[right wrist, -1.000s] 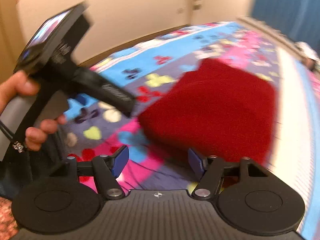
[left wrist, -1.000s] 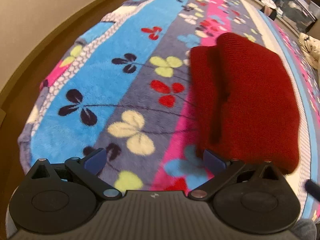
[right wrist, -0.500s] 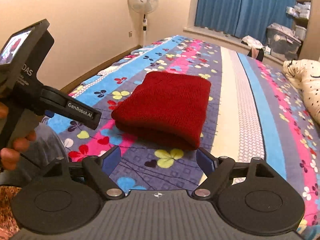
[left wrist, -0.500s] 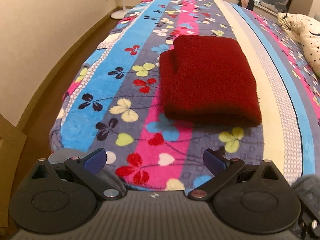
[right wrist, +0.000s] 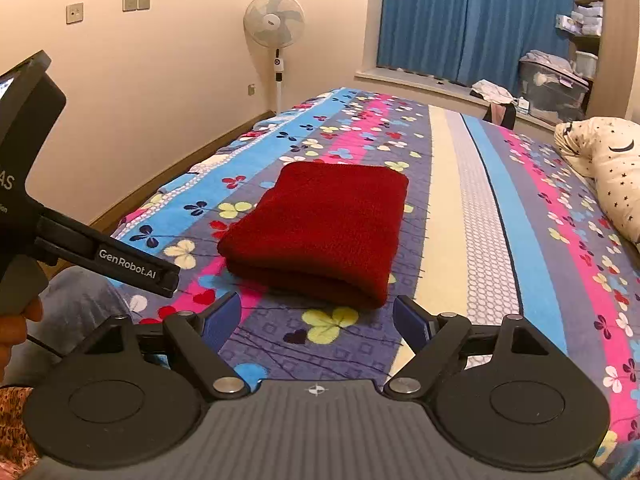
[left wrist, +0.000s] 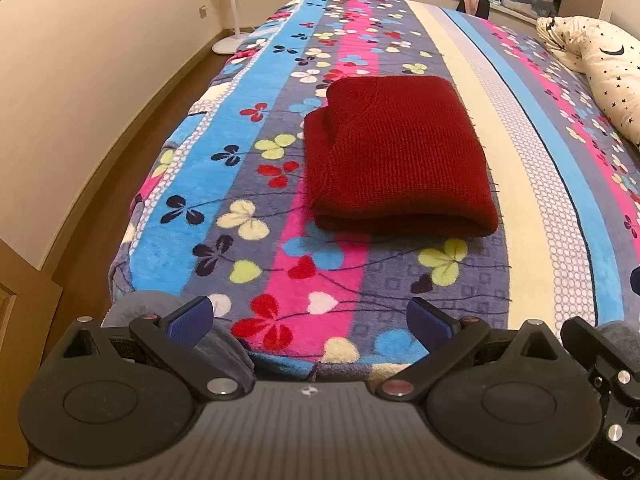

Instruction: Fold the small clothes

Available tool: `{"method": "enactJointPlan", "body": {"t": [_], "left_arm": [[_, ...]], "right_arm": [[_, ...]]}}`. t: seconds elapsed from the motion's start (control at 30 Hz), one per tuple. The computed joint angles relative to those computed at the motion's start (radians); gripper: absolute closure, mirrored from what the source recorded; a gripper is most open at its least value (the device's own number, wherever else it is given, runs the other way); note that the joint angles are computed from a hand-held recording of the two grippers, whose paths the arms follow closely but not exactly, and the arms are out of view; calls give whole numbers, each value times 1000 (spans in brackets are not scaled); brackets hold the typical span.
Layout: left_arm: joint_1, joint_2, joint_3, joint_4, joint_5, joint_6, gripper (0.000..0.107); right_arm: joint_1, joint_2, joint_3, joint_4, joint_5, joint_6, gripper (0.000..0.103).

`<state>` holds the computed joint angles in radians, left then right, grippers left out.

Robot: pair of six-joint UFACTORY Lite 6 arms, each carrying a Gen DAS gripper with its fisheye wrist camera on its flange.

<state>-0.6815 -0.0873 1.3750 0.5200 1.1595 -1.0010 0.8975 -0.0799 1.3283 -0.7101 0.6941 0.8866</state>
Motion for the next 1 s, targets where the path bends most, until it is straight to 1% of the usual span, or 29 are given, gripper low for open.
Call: {"method": "enactJointPlan", "body": {"t": [0.3,0.63,0.77,0.87,1.0], "left_arm": [[27,10,4,-15,-11,29,4],[78,44,2,-63,-51,64,4],[110,63,-8,-96,-76,79,4],[161,87,-16,-158,-113,100,4],[229,147,-16,-208,-155,112,4]], "right_arm": [[-5,54,42,21,4,-14,19],[-40,107,68,83,-16,-59,19],[-76,134,79,147,-32,-104,19],[-109,158,87,204,-44,-146,19],[-167,206,104,317,-61,-243,17]]}}
